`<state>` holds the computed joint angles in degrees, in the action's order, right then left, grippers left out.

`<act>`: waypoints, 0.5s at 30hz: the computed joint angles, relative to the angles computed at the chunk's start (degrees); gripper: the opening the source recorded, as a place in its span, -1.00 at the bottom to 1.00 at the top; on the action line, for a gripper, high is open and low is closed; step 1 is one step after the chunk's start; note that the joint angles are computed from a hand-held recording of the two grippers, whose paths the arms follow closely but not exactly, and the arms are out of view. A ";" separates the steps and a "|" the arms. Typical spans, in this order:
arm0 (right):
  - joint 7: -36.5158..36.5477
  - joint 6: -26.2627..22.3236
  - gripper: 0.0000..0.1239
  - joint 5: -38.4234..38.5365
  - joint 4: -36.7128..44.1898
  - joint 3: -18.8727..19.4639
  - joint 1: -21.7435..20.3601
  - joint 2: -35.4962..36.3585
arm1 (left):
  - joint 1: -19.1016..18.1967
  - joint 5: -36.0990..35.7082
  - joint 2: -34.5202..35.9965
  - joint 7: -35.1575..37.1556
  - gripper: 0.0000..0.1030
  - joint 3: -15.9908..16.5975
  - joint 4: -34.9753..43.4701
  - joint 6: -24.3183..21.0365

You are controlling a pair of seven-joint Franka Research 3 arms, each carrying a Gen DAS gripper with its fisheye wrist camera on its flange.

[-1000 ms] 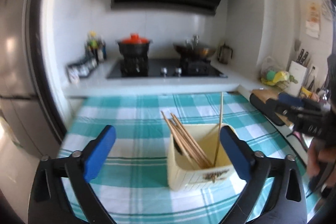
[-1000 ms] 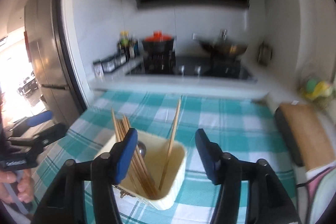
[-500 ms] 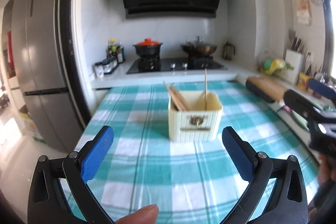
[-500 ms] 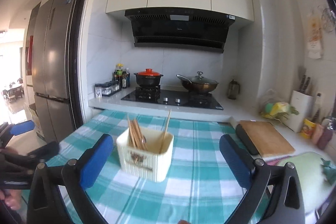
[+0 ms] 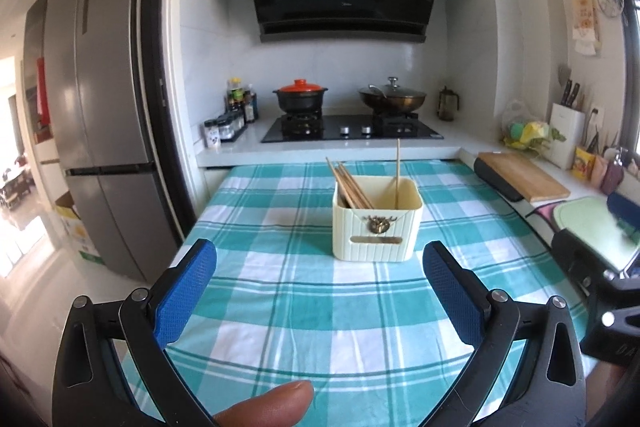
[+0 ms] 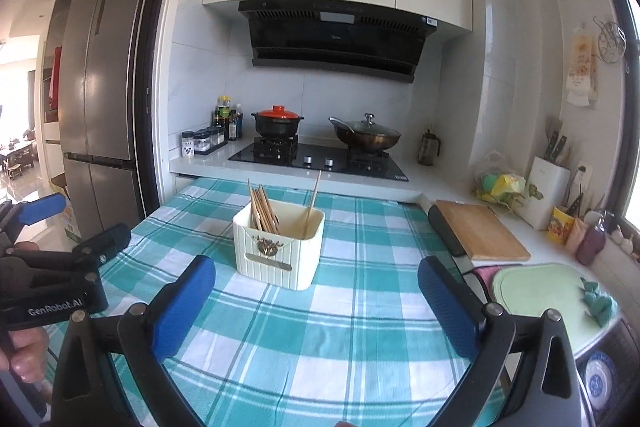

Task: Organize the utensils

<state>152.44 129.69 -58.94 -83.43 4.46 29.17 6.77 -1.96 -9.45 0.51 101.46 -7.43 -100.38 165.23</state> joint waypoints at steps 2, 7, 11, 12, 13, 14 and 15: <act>-0.23 -0.24 0.66 1.94 0.38 0.20 -0.01 0.06 | 0.09 1.44 -0.66 -1.09 0.99 0.16 -0.38 -0.42; 0.33 -0.02 0.66 3.91 0.64 0.33 0.31 -0.04 | 0.08 1.68 -1.44 -2.06 0.99 0.65 -0.37 -1.35; 1.18 0.20 0.66 4.55 0.23 0.42 0.34 -0.53 | -0.18 -1.86 -1.89 0.85 0.99 0.97 -0.25 -1.80; 1.43 0.35 0.66 4.62 0.14 0.46 0.30 -0.65 | -0.26 -2.55 -2.03 1.41 0.99 1.02 -0.24 -1.89; 1.64 0.23 0.66 4.60 0.25 0.55 0.35 -0.63 | -0.33 -3.03 -2.14 1.80 0.99 1.07 -0.29 -1.93; 1.83 0.20 0.66 4.58 0.16 0.58 0.34 -0.76 | -0.36 -2.82 -2.19 1.58 0.99 1.09 -0.32 -1.95; 2.04 0.29 0.66 4.44 0.02 0.62 0.33 -0.90 | -0.35 -2.05 -2.26 1.03 0.99 1.08 -0.36 -1.96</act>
<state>154.48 129.98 -54.50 -83.41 5.08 29.51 5.87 -2.32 -11.50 -1.74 102.49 -6.36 -100.74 163.27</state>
